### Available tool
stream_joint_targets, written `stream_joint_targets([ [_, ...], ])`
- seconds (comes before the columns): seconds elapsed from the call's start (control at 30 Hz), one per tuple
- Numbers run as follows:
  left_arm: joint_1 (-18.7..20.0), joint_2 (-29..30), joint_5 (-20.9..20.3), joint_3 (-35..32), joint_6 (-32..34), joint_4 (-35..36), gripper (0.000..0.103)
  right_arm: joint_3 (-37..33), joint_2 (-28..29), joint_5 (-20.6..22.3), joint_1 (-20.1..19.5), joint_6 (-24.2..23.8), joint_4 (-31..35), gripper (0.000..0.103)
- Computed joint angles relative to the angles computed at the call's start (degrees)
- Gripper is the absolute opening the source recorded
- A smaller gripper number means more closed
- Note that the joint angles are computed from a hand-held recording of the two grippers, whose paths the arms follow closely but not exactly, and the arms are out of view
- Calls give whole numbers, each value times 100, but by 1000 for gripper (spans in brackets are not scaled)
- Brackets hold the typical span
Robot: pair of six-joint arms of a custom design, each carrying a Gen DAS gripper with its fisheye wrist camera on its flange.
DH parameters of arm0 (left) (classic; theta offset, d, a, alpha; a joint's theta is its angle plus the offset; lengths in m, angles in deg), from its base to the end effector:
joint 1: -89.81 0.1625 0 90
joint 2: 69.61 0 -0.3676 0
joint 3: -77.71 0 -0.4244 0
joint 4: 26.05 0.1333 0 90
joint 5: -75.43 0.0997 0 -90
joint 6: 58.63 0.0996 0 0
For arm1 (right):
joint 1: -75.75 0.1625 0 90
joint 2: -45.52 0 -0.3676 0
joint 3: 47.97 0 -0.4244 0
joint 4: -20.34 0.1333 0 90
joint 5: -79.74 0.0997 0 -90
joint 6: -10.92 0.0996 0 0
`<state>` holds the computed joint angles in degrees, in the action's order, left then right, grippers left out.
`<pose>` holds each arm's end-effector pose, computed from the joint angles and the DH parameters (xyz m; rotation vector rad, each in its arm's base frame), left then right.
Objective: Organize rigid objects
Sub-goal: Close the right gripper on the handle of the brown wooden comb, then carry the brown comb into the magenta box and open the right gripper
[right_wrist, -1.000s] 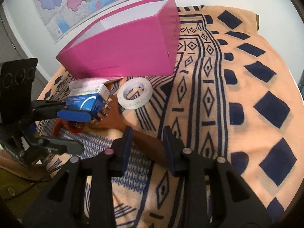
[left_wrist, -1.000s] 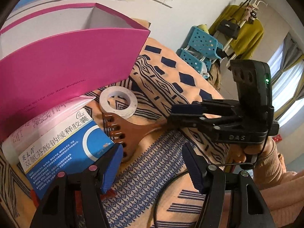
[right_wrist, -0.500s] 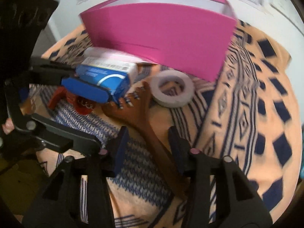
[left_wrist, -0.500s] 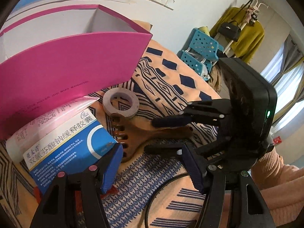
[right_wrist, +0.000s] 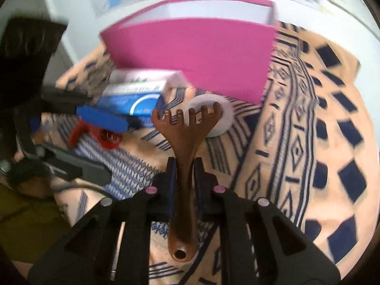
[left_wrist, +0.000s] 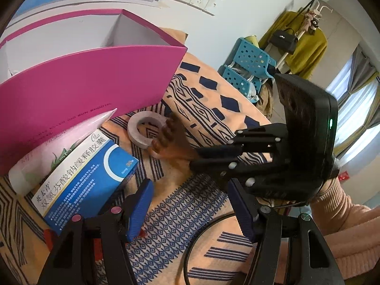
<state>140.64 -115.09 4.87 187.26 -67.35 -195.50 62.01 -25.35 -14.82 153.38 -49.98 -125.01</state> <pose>-0.2274 -0.5427 -0.0212 0.6941 2.8046 -0.5573 -0.0003 -0.5868 0.1746 1.1757 -2.6483 0.2629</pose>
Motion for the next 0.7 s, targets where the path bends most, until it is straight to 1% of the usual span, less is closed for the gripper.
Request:
stream_joint_targets([
  [0.03,6,19,-40,-25,14,26,66,-49,-40,179,-60,124,156,16],
  [0.07,9,55,-81,-69,30,67,66,-42,-97,362,-111,248,178,16],
  [0.2,-6,219,-169,-234,101,117,66,-26,-177,792,-178,475,208,16],
  [0.23,-10,269,-176,-281,129,100,66,13,-195,944,-173,567,112,16],
  [0.33,4,371,-231,-393,208,33,63,2,-215,1286,-194,748,162,16],
  [0.4,2,431,-186,-465,293,-48,57,-19,-202,1430,-188,776,194,16],
  [0.43,-1,451,-154,-498,318,-64,51,-14,-191,1500,-173,789,146,16],
  [0.47,-3,464,-130,-530,347,-70,43,-39,-179,1553,-166,790,205,16],
  [0.5,-10,471,-108,-545,384,-102,39,-52,-173,1590,-161,797,249,16],
  [0.6,-99,457,134,-528,539,-235,33,-98,-138,1727,-141,837,203,16],
  [0.7,-127,372,173,-482,639,-361,31,-164,-121,1883,-104,858,200,16],
])
